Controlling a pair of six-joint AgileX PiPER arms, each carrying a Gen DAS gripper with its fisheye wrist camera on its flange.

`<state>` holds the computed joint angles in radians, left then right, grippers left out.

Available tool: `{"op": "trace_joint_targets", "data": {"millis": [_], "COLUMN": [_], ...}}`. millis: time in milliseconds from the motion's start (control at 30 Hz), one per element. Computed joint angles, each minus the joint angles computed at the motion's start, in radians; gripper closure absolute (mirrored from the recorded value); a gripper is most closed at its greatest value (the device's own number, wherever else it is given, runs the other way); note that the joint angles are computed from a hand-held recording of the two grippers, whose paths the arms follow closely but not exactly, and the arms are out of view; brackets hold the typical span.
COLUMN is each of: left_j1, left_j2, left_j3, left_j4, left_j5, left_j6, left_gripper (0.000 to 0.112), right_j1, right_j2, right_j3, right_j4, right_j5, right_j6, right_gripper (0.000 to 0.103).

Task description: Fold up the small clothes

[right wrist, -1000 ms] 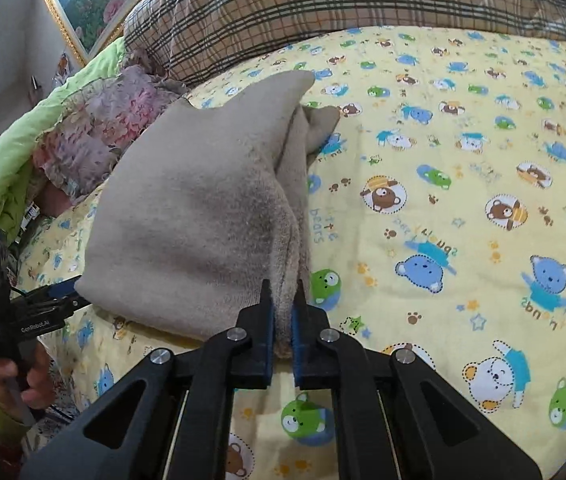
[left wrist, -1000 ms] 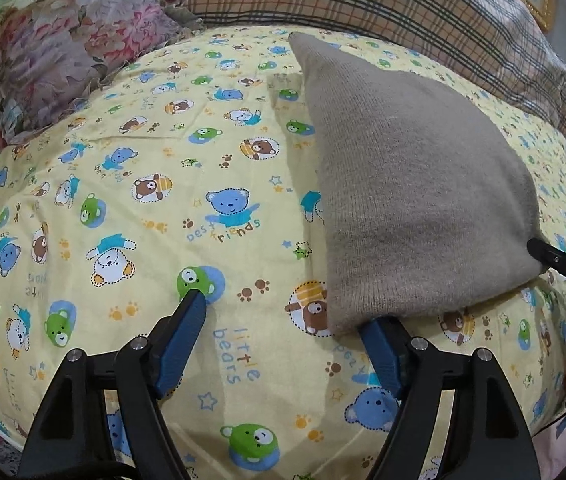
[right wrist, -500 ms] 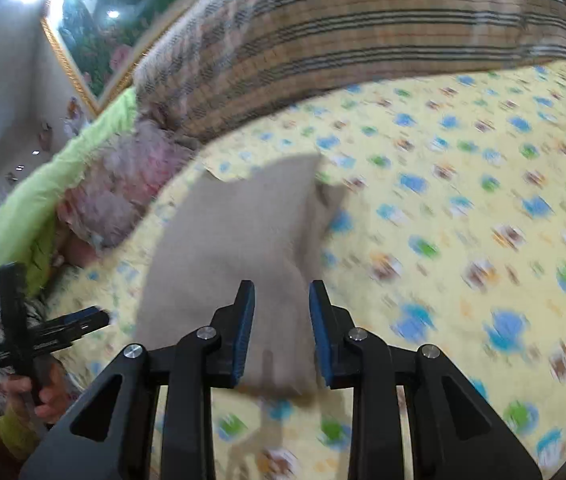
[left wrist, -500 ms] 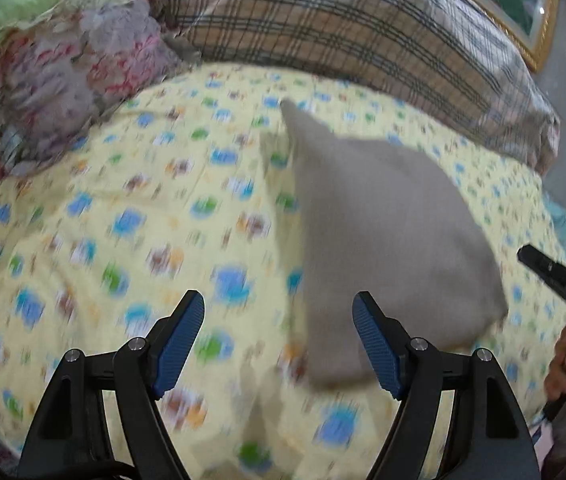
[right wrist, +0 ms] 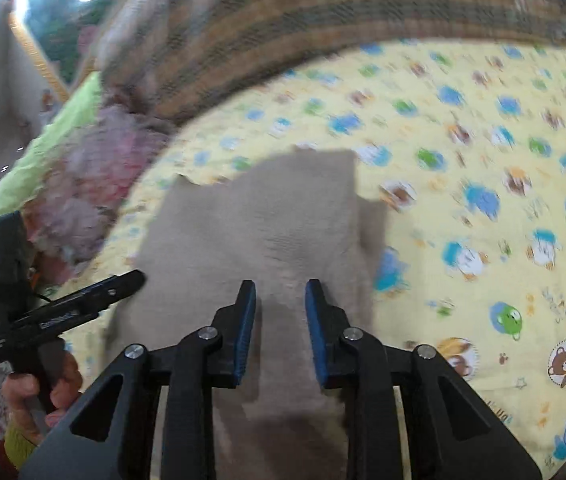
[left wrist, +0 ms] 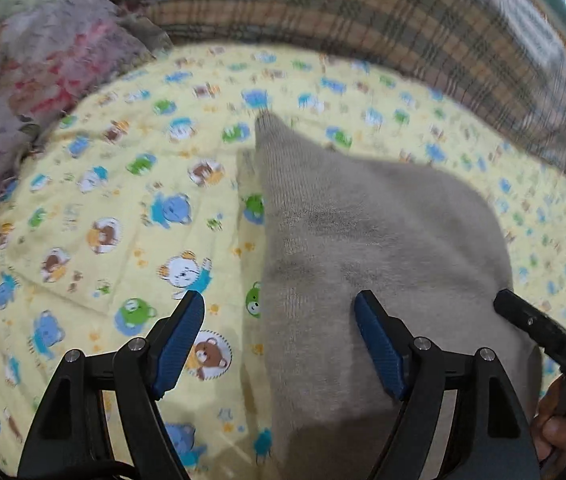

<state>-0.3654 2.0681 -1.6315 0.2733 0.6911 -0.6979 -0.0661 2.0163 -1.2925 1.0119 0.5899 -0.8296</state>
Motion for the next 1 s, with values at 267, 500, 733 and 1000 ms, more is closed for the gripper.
{"op": "trace_joint_targets", "data": {"millis": [267,500,733,1000], "left_j1": [0.012,-0.08,-0.152,-0.144], "left_j2": [-0.028,-0.288,-0.395,-0.349], "left_j3": [0.032,0.348,0.544,0.63], "left_j4": [-0.005,0.136,0.153,0.273], "left_j5": [-0.009,-0.07,-0.124,-0.224], "left_j6": [-0.008,-0.14,-0.221,-0.349], "left_gripper": [0.027,0.028,0.028,0.019], "right_j1": [-0.036,-0.106,-0.083,-0.124], "right_j2": [0.004,-0.248,-0.369,-0.304], "right_j3": [0.034,0.309,0.519,0.566], "right_j4": [0.132,0.322,0.277,0.385], "right_j5": [0.02,0.095,0.044,-0.018], "right_j6": [-0.126,-0.412,-0.52,-0.644], "right_gripper": [0.083,0.082,0.082,0.084]}}
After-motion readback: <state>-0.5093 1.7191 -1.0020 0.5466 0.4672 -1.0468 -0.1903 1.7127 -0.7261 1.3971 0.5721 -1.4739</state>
